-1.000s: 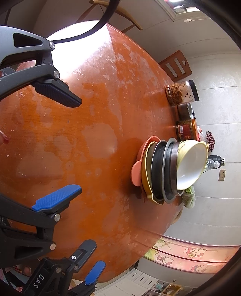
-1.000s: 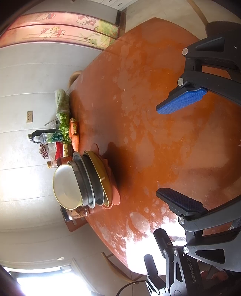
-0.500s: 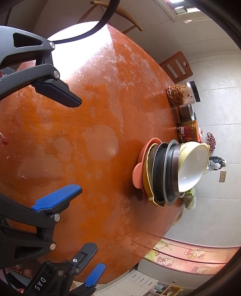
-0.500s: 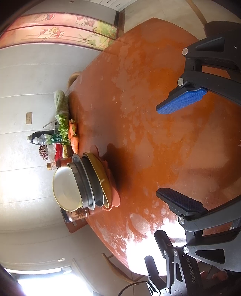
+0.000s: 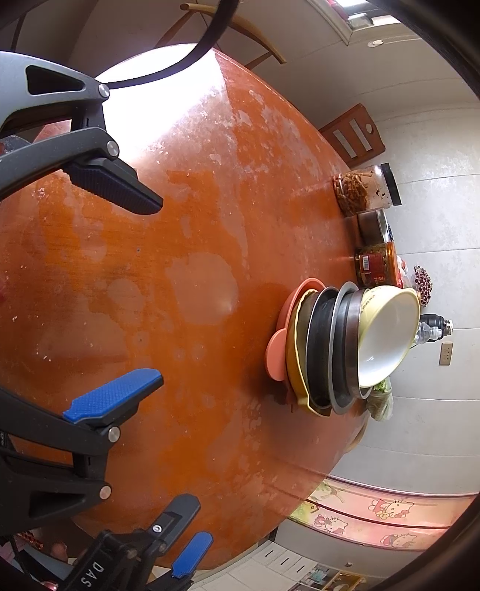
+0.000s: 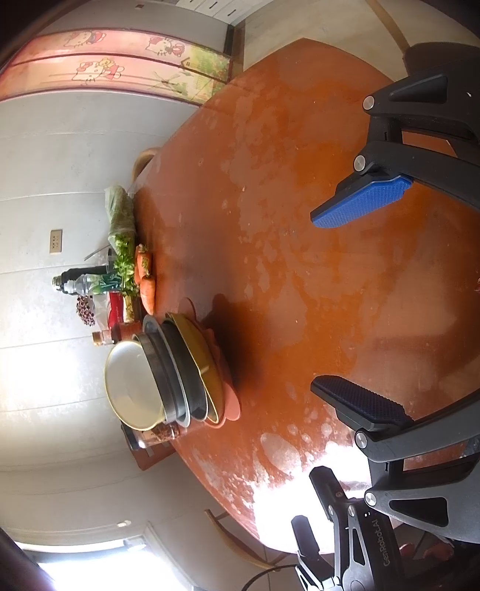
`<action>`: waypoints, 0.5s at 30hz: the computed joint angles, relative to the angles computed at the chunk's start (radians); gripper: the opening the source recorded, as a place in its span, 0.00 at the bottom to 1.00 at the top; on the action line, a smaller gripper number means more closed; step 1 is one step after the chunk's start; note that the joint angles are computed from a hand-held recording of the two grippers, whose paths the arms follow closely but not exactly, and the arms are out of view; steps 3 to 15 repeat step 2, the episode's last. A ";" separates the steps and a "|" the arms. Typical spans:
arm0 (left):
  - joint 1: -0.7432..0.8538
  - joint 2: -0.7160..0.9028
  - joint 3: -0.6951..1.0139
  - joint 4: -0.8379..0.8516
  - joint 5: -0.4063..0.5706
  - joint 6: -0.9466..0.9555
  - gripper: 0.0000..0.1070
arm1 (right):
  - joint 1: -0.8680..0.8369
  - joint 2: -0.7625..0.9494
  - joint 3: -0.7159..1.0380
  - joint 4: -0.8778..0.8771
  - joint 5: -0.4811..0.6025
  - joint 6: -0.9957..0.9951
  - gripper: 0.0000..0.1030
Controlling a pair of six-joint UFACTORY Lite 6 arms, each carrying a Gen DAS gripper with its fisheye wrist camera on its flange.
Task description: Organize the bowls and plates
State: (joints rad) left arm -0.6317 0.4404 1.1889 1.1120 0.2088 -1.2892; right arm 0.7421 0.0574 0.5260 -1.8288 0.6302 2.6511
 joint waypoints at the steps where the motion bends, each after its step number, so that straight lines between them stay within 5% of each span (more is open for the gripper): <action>1: 0.009 0.000 0.001 -0.005 -0.005 0.004 0.80 | -0.003 0.000 0.002 0.007 0.002 -0.011 0.81; 15: 0.018 -0.001 0.002 0.001 -0.011 -0.003 0.80 | -0.005 -0.001 0.004 0.019 0.005 -0.027 0.81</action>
